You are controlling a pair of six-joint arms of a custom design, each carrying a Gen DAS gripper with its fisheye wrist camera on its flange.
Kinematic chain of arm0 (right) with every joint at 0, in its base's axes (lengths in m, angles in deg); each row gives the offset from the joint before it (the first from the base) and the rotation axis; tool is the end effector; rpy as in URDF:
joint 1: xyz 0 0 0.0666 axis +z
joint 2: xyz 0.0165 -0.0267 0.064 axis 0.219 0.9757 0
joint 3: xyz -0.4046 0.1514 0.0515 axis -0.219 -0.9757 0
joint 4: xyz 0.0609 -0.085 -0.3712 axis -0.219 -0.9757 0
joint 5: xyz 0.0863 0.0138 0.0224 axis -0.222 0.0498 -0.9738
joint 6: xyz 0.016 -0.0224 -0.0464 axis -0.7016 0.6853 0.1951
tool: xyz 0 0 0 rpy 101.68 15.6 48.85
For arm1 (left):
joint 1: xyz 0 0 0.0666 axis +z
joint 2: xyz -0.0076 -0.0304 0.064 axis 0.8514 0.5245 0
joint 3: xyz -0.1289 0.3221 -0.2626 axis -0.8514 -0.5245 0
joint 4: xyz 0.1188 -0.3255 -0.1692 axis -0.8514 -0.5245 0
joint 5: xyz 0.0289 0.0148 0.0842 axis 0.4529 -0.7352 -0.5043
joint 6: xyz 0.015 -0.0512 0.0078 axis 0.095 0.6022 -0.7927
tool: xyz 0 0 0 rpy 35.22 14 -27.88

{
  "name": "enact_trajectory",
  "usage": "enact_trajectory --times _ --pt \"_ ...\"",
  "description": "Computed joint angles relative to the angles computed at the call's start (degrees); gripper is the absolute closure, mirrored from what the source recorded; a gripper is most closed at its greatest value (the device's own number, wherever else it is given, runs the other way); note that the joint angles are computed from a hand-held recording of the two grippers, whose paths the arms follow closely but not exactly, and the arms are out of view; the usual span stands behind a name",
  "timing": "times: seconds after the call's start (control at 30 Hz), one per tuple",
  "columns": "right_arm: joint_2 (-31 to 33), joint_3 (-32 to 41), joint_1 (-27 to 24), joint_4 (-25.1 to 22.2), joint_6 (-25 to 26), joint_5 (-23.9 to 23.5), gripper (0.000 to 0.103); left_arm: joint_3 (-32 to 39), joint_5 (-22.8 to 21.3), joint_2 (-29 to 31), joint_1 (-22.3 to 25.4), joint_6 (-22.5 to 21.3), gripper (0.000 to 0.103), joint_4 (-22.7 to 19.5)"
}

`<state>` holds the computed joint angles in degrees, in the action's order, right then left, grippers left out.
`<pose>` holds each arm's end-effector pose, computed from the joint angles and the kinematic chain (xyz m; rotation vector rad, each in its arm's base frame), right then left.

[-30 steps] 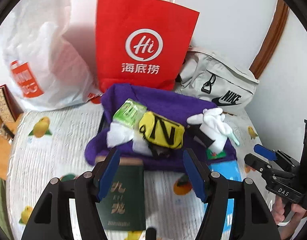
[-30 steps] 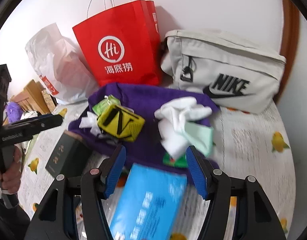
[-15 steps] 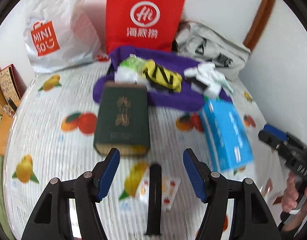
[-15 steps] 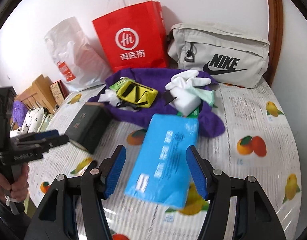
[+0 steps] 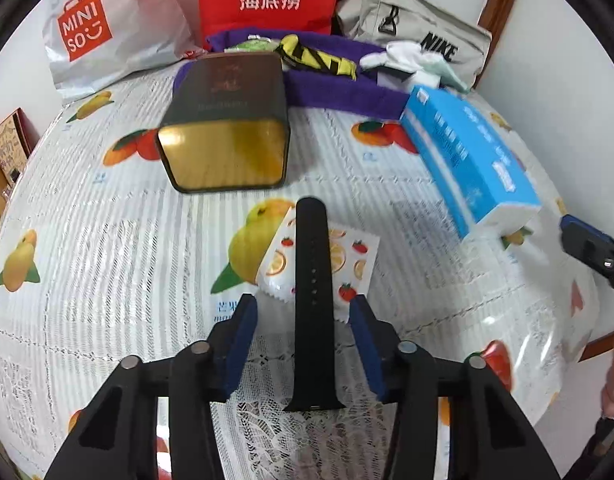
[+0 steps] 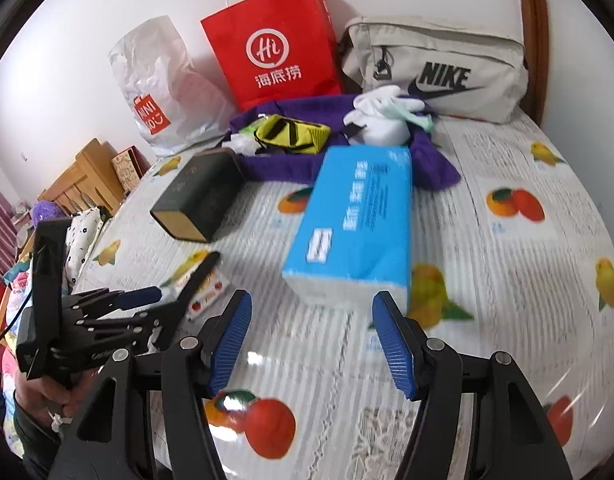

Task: Organize soft objects
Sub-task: 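Grasp the black watch strap with the left gripper while the right withdraws, then lift the watch strap with the left gripper while the right grasps the fruit-print packet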

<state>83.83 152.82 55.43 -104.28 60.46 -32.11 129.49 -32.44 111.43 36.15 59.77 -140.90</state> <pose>0.3479 0.3221 0.4192 -0.4893 2.4364 0.5152 0.3044 -0.1187 0.3917 -0.1686 2.6452 -0.0746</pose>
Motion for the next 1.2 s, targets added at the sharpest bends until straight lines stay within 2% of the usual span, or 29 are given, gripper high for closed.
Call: enact_trajectory --times 0.1,0.17,0.2,0.4,0.5,0.53,0.6,0.73,0.97,1.2 --pt "-1.2 -1.6 0.2 0.9 0.1 0.2 0.041 -0.3 -2.8 0.2 -1.3 -1.1 0.063 0.5" --pt "-1.8 -2.4 0.4 1.2 0.2 0.4 0.041 -0.5 -3.1 0.3 -1.6 -1.9 0.080 1.5" --pt "-2.1 -2.8 0.5 1.5 0.1 0.3 0.041 -0.8 -2.5 0.1 -1.5 -2.4 0.083 2.4" --pt "-3.1 -4.2 0.9 2.4 0.5 0.4 0.041 -0.4 -1.5 0.5 -1.5 -2.4 0.083 2.2" --pt "-3.2 -4.6 0.8 2.9 0.2 -0.6 0.041 0.1 -1.8 1.4 -1.9 -2.7 0.069 2.3" --pt "-3.1 -4.6 0.7 2.7 0.1 -0.9 0.041 0.1 -2.1 1.8 -1.9 -2.7 0.069 2.5" --pt "-2.9 -4.7 0.7 2.7 0.4 -1.1 0.041 0.0 -3.0 2.0 -2.2 -3.0 0.069 3.1" --pt "-2.8 -5.1 0.8 2.8 0.2 -1.5 0.041 0.0 -2.9 2.2 -1.8 -4.1 0.083 3.7" --pt "-2.0 -4.5 2.3 2.7 1.8 -1.2 0.041 -0.6 -1.9 -0.3 -1.4 -4.7 0.083 5.4" --pt "0.5 -2.4 4.1 2.5 3.4 -2.0 0.041 -1.6 -2.5 -3.5 1.6 -4.0 0.083 3.6"
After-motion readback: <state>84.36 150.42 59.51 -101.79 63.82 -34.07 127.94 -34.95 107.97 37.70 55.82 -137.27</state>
